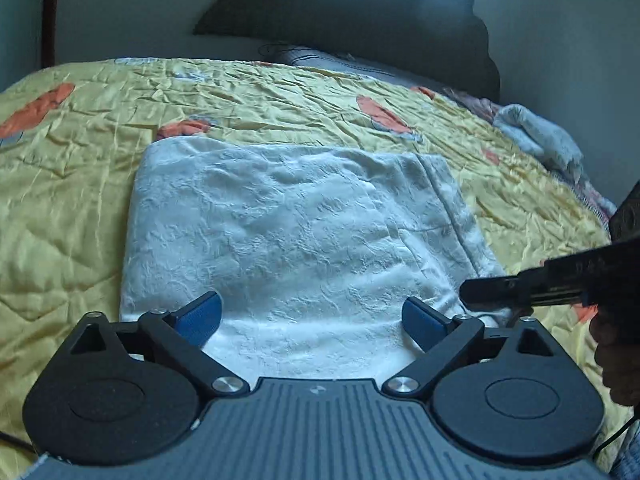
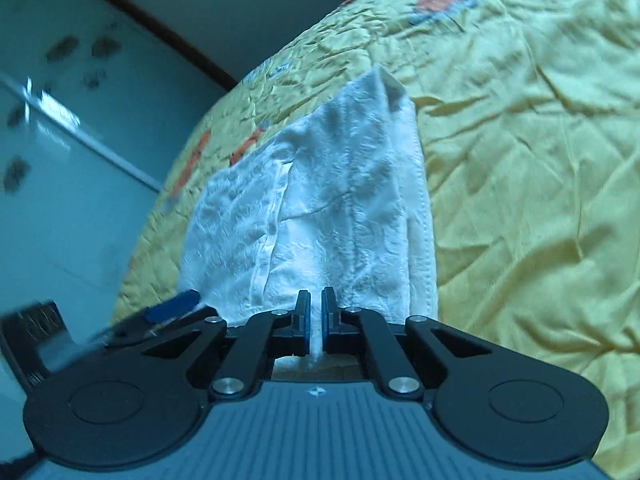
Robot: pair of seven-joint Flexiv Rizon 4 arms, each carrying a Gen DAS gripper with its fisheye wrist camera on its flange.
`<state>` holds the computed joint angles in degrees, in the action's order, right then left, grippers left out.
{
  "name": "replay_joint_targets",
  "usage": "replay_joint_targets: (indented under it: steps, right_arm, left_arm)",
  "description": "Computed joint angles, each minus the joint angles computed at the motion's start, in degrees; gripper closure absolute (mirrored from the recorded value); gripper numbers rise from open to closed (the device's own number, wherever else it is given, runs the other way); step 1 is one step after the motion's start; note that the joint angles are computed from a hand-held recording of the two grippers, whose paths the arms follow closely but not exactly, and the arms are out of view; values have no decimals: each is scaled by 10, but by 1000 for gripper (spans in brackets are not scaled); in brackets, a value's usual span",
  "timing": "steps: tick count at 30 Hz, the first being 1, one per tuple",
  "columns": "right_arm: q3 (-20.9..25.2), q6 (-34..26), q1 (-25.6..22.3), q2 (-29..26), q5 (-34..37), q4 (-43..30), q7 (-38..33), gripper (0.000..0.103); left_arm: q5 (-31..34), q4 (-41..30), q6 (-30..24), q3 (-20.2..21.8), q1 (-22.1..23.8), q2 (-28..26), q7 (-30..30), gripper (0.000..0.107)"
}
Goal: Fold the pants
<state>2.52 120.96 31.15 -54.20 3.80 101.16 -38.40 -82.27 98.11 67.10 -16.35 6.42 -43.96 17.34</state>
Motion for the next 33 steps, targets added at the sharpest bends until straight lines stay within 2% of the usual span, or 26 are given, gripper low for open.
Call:
replay_joint_targets:
  steps: [2, 3, 4, 6, 7, 8, 9, 10, 11, 13, 15, 19, 24, 25, 26, 27, 28, 29, 30, 33]
  right_arm:
    - [26, 4, -26, -1, -16, -1, 14, 99]
    - [37, 6, -37, 2, -20, 2, 23, 99]
    - [49, 15, -50, 6, -26, 8, 33, 98]
    - [61, 59, -66, 5, -28, 20, 46, 93]
    - [59, 78, -69, 4, -24, 26, 50, 81]
    - [54, 86, -70, 6, -17, 33, 55, 59]
    - [51, 88, -73, 8, -14, 37, 61, 47]
    - [46, 91, -74, 7, -7, 38, 67, 25]
    - [45, 88, -79, 5, -7, 37, 74, 23]
    - [57, 82, -106, -4, -39, 31, 92, 23]
    - [76, 80, -136, -18, -75, 21, 118, 23]
    - [114, 105, -194, -54, -187, 0, 166, 23]
    - [103, 69, -199, -70, -253, -44, 200, 22]
    - [105, 63, -202, -74, -264, -54, 207, 23]
    - [109, 49, -210, -76, -285, -62, 215, 30]
    - [103, 29, -206, -72, -293, -68, 216, 39]
    - [99, -12, -205, -66, -308, -77, 218, 66]
    - [93, -46, -201, -59, -317, -81, 212, 72]
    - [98, -56, -205, -57, -321, -83, 202, 72]
    - [95, -87, -198, -43, -322, -82, 166, 76]
  left_arm:
    - [29, -3, 3, 11, -7, 2, -36, 10]
    - [49, -3, -5, 16, -5, 8, -67, 13]
    - [60, -1, -24, 15, 7, 15, -88, 11]
    - [37, 2, -59, 2, 36, 29, -91, 8]
    - [29, -5, -72, 2, 44, 27, -103, 5]
    - [36, -19, -85, 9, 49, 19, -134, 5]
    - [58, -39, -101, 19, 52, 6, -188, 6]
    - [94, -65, -126, 30, 57, -12, -259, 6]
    - [142, -102, -169, 42, 65, -36, -346, 6]
    - [203, -164, -241, 48, 83, -78, -466, 6]
    - [242, -213, -295, 38, 100, -115, -536, 8]
    - [258, -239, -309, 14, 112, -135, -563, 7]
    - [271, -242, -278, -3, 105, -139, -553, 9]
    - [274, -243, -269, -3, 102, -139, -551, 15]
    - [279, -240, -248, -1, 96, -137, -544, 20]
    - [286, -237, -223, 3, 88, -134, -537, 36]
    - [296, -231, -192, 8, 79, -130, -529, 57]
    - [310, -227, -160, 15, 69, -128, -524, 66]
    - [319, -226, -148, 14, 69, -128, -521, 73]
    - [331, -216, -127, 3, 78, -126, -517, 76]
